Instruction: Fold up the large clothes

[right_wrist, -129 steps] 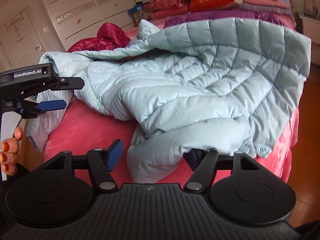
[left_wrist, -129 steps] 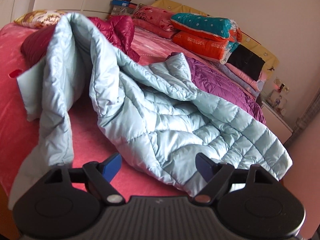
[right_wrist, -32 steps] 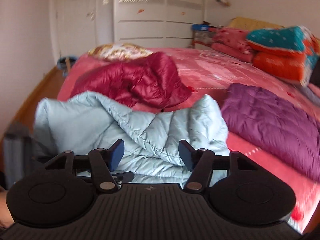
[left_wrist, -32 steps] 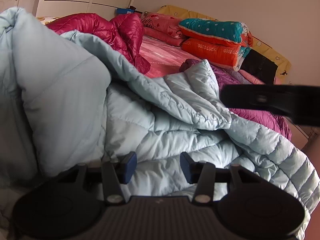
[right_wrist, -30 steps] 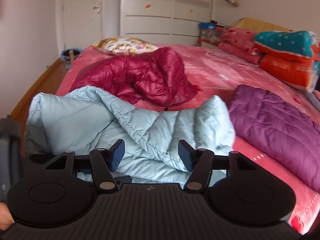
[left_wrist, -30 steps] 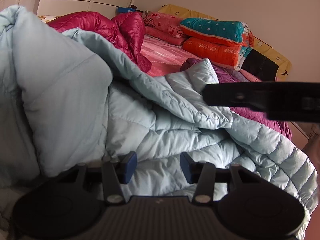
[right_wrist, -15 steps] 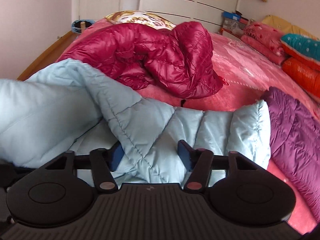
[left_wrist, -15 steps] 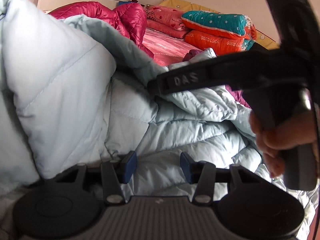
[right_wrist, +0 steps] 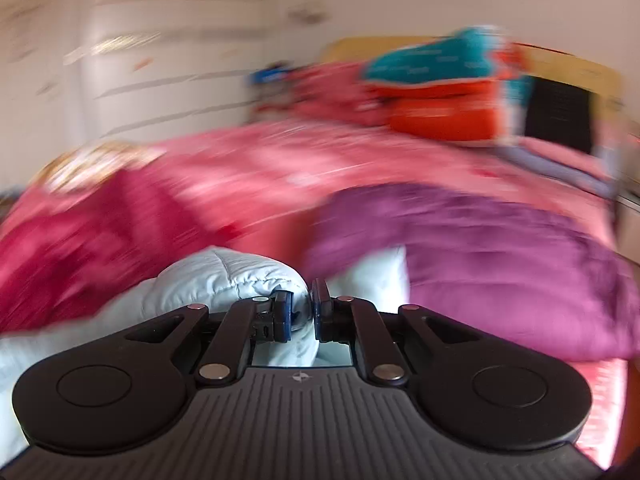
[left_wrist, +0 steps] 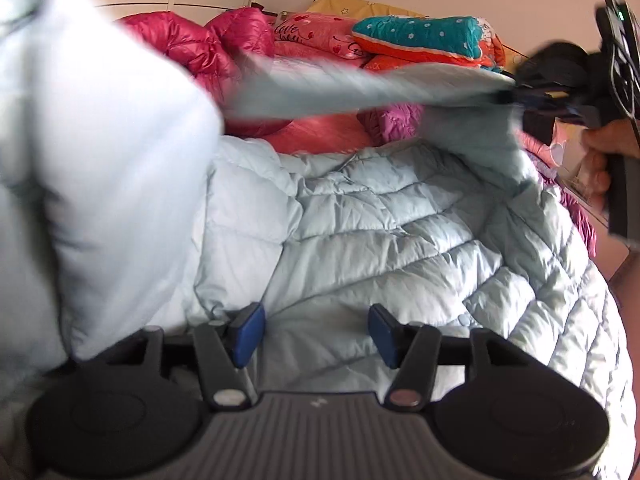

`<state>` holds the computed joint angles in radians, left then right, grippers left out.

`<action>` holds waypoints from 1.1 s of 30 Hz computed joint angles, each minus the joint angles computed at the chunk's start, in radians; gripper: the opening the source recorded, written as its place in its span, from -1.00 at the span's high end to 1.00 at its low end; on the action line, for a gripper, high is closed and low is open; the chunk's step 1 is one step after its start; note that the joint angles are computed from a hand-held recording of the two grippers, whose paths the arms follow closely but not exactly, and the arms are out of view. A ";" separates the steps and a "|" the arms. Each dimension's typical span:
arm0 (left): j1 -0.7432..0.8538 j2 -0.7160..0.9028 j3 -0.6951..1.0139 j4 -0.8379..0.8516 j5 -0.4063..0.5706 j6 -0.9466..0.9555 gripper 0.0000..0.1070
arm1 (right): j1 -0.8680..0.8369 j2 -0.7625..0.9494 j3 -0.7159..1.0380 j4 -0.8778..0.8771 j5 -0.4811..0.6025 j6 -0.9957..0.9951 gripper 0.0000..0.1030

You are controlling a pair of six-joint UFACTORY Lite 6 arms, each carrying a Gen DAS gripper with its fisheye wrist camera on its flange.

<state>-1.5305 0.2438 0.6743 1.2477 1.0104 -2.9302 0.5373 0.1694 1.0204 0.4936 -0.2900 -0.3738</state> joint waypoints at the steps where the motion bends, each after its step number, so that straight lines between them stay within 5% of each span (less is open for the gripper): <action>1: 0.001 0.005 0.004 0.001 -0.001 0.004 -0.09 | -0.048 0.001 0.011 0.040 -0.005 -0.021 0.81; 7: -0.006 0.029 0.004 0.029 -0.015 -0.003 -0.10 | -0.372 0.076 0.087 0.251 -0.024 -0.118 0.80; 9: -0.003 0.042 0.014 0.041 -0.021 0.005 -0.10 | -0.473 0.136 0.113 0.189 0.019 -0.033 0.71; 11: -0.009 0.049 0.029 0.028 -0.016 0.033 -0.11 | -0.583 0.185 0.111 -0.010 0.071 0.172 0.40; 13: -0.008 0.060 0.044 0.023 -0.014 0.047 -0.13 | -0.656 0.212 0.078 -0.219 0.081 0.379 -0.24; 14: -0.002 0.066 0.055 0.023 -0.014 0.057 -0.14 | -0.679 0.221 0.051 -0.324 0.058 0.479 -0.41; 18: 0.001 0.074 0.071 0.017 -0.007 0.073 -0.14 | -0.772 0.167 -0.145 -0.742 -0.096 0.836 -0.59; 21: -0.004 0.081 0.079 0.015 0.000 0.079 -0.14 | -0.890 0.099 -0.282 -1.056 -0.223 1.034 -0.98; 28: -0.024 0.074 0.082 0.017 0.010 0.073 -0.14 | -1.252 -0.020 -0.448 -1.789 -0.484 1.317 -0.97; 33: -0.097 0.034 0.102 -0.026 0.066 0.089 -0.14 | -1.313 -0.070 -0.463 -1.983 -0.503 1.344 -1.00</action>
<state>-1.6272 0.2780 0.7760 1.2214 1.0768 -2.8413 -0.7753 0.0995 0.5571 -1.4896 -0.7926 0.9700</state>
